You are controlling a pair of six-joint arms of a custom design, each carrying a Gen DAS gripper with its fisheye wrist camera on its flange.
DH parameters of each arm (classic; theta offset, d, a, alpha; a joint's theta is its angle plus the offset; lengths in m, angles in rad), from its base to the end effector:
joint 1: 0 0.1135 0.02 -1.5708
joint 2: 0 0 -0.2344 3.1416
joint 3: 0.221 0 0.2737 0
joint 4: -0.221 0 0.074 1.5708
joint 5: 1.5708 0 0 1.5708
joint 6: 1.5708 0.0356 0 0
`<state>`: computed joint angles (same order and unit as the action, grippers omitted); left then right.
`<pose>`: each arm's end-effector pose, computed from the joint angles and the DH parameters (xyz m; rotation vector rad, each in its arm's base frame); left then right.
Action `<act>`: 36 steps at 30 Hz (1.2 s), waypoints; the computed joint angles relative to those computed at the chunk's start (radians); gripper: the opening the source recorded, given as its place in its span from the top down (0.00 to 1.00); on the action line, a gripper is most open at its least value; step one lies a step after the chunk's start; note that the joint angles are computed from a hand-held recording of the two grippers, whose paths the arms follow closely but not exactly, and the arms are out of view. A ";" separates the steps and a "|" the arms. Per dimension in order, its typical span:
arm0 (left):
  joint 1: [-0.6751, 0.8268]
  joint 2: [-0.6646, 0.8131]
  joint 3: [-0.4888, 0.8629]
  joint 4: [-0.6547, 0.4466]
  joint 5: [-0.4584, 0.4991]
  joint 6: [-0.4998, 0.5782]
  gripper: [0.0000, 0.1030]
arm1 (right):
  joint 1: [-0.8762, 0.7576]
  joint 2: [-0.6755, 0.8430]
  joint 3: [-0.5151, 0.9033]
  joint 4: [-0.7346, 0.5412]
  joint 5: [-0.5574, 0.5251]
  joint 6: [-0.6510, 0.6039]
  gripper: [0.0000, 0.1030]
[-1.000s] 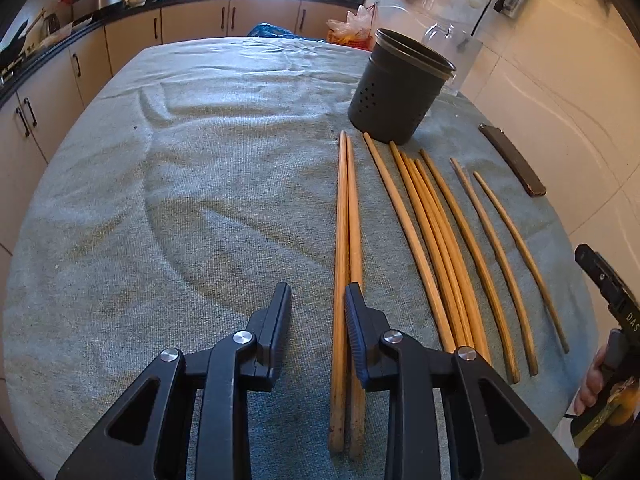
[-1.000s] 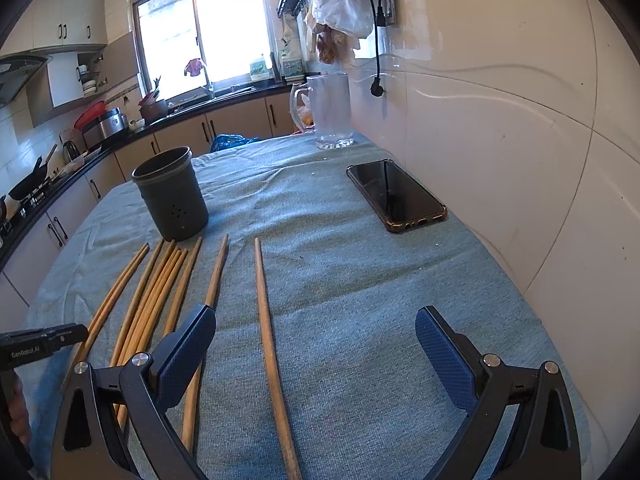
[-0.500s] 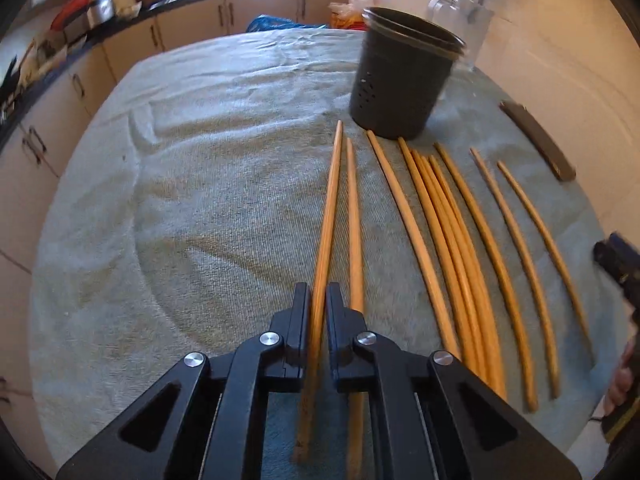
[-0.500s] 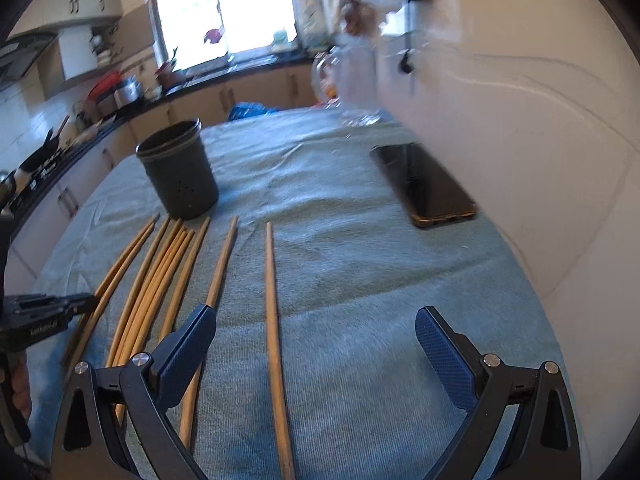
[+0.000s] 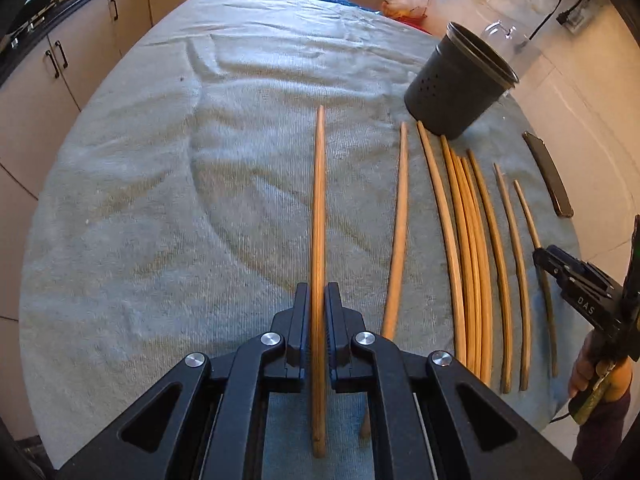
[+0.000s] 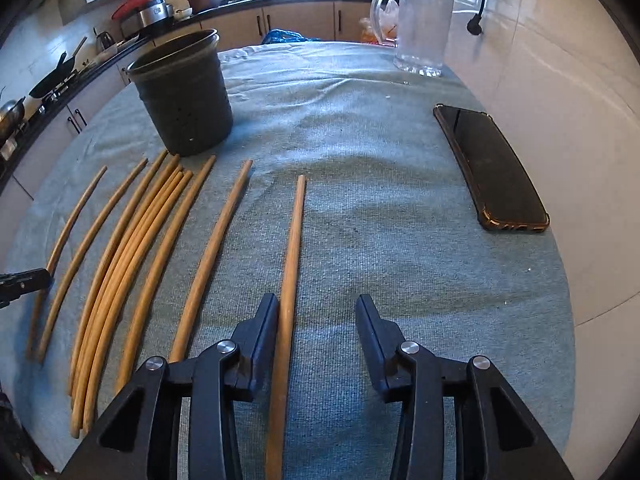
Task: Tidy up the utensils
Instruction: 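Close the left tool on a wooden chopstick while the right tool grasps another, then lift the left tool's chopstick over the black cup while the right tool carries its own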
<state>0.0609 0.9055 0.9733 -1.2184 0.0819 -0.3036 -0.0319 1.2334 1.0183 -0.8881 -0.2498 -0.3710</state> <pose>0.1822 0.0082 0.2759 -0.4711 2.6878 -0.1814 0.2652 0.0003 0.2395 -0.5210 2.5777 0.1981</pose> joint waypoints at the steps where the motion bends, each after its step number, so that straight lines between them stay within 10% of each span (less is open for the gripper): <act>1: -0.006 0.026 0.011 0.014 -0.009 0.000 0.93 | -0.003 0.014 0.013 -0.008 0.000 -0.001 0.58; 5: 0.000 0.139 0.077 0.042 -0.020 0.040 0.80 | -0.001 0.086 0.102 -0.077 0.010 0.003 0.58; 21: 0.025 0.497 0.347 0.070 -0.010 0.113 0.78 | 0.118 0.447 0.485 -0.197 0.138 0.083 0.57; 26: 0.063 0.445 0.298 0.090 0.042 0.121 0.94 | 0.118 0.438 0.475 -0.172 0.098 0.077 0.92; 36: 0.016 0.135 0.272 0.021 0.004 0.098 0.94 | 0.016 0.231 0.422 -0.178 -0.130 0.060 0.94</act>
<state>0.0764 1.0405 1.2452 -1.1972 0.0861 -0.2051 -0.0161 1.4647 1.4406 -1.0663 -0.3797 -0.3111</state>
